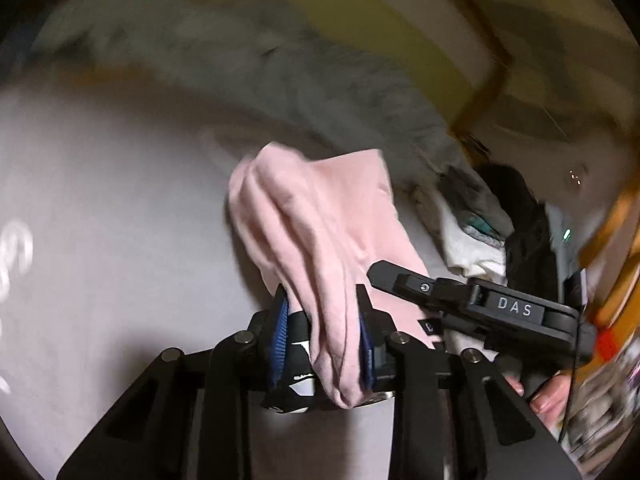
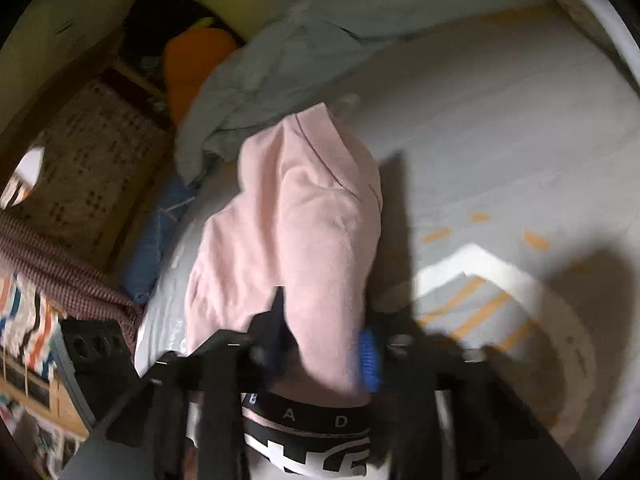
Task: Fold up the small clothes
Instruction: 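Close the left gripper on the folded shirt while the right gripper also grips it, then lift the folded shirt with both grippers and place it on the clothes stack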
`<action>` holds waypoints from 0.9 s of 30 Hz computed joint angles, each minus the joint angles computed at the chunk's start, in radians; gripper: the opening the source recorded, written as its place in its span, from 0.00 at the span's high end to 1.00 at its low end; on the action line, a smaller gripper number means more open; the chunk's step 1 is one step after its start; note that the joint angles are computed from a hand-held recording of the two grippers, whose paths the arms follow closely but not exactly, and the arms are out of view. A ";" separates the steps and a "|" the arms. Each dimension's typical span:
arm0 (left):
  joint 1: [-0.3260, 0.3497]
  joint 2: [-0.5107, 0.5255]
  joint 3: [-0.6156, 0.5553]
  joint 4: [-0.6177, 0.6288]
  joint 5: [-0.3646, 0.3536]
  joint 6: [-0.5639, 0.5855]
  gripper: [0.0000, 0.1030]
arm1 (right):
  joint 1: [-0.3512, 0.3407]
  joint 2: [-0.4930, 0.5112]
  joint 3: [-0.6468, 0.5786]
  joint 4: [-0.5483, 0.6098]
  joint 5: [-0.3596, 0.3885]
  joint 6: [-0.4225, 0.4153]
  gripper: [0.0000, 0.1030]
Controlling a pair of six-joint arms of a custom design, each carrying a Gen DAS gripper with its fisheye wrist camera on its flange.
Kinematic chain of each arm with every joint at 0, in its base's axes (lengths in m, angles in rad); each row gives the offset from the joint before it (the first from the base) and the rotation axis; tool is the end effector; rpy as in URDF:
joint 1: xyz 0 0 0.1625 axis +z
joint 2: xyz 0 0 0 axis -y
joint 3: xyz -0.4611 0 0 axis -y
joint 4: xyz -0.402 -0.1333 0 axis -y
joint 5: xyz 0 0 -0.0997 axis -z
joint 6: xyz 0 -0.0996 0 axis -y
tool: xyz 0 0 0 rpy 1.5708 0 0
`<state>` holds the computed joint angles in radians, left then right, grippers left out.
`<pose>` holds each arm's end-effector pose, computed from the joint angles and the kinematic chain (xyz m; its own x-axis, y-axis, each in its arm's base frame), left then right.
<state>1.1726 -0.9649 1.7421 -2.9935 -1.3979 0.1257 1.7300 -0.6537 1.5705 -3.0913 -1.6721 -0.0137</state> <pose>-0.1280 -0.6924 0.2412 -0.9018 0.3766 -0.2118 0.4262 0.6946 -0.5796 0.2404 -0.7199 0.0989 -0.9895 -0.1122 0.0910 -0.1441 0.8114 -0.5665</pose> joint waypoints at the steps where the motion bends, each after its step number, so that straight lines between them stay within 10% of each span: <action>1: -0.017 0.004 -0.003 -0.020 -0.012 0.018 0.73 | 0.016 -0.012 0.013 -0.030 -0.037 -0.046 0.76; 12: -0.182 0.400 -0.474 -0.080 -0.276 0.126 0.72 | 0.032 -0.273 0.070 -0.349 -0.243 -0.281 0.74; 20: -0.220 0.700 -0.853 0.075 -0.157 0.128 0.71 | -0.120 -0.278 -0.106 -0.234 -0.254 -0.274 0.73; 27: -0.213 0.758 -0.917 0.069 -0.131 0.139 0.58 | -0.190 -0.230 -0.172 -0.188 -0.231 -0.318 0.67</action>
